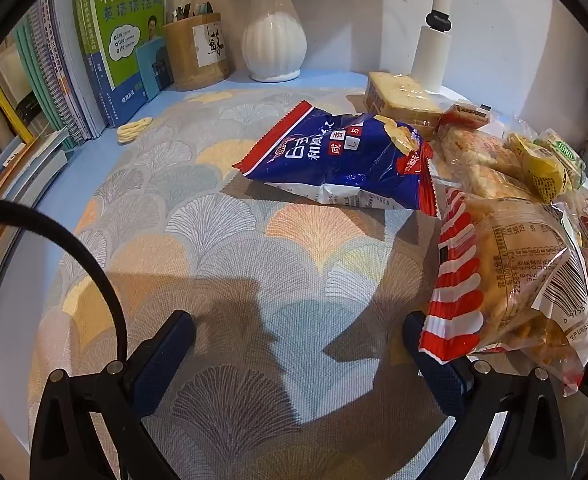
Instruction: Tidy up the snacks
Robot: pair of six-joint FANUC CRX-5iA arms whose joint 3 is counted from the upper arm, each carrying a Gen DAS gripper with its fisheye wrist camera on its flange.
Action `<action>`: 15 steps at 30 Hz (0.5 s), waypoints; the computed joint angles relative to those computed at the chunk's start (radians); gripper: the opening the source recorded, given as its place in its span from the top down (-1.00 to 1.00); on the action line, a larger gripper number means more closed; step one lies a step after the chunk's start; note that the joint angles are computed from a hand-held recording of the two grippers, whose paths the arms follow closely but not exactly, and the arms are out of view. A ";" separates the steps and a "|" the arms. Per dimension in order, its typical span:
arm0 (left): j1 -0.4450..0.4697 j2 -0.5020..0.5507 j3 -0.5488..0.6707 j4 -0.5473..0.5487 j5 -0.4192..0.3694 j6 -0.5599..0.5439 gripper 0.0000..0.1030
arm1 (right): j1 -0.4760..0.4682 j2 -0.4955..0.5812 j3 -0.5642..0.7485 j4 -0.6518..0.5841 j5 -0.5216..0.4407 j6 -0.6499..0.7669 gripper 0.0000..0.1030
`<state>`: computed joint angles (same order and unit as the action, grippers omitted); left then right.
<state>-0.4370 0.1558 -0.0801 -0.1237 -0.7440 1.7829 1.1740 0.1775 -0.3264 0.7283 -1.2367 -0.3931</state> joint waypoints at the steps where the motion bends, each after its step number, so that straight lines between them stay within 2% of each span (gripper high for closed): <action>1: 0.001 0.000 0.000 0.003 0.000 -0.002 -1.00 | -0.001 -0.001 -0.001 0.001 0.003 -0.002 -1.00; 5: -0.002 0.009 0.023 -0.003 -0.043 0.008 -1.00 | -0.003 -0.015 -0.005 -0.015 0.015 0.015 -1.00; 8: -0.012 0.012 0.045 -0.014 -0.100 0.040 -1.00 | -0.013 -0.060 0.013 -0.128 0.051 0.156 -1.00; 11: -0.026 -0.007 0.039 -0.024 -0.153 0.078 -1.00 | 0.015 -0.131 -0.050 -0.159 0.104 0.243 -1.00; 15: -0.026 -0.039 0.010 0.003 -0.199 0.051 -1.00 | 0.039 -0.201 -0.074 -0.248 0.114 0.343 -1.00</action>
<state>-0.4630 0.1171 -0.0698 -0.1209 -0.9428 1.8339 1.2128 -0.0239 -0.4007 0.4799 -1.1227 -0.0499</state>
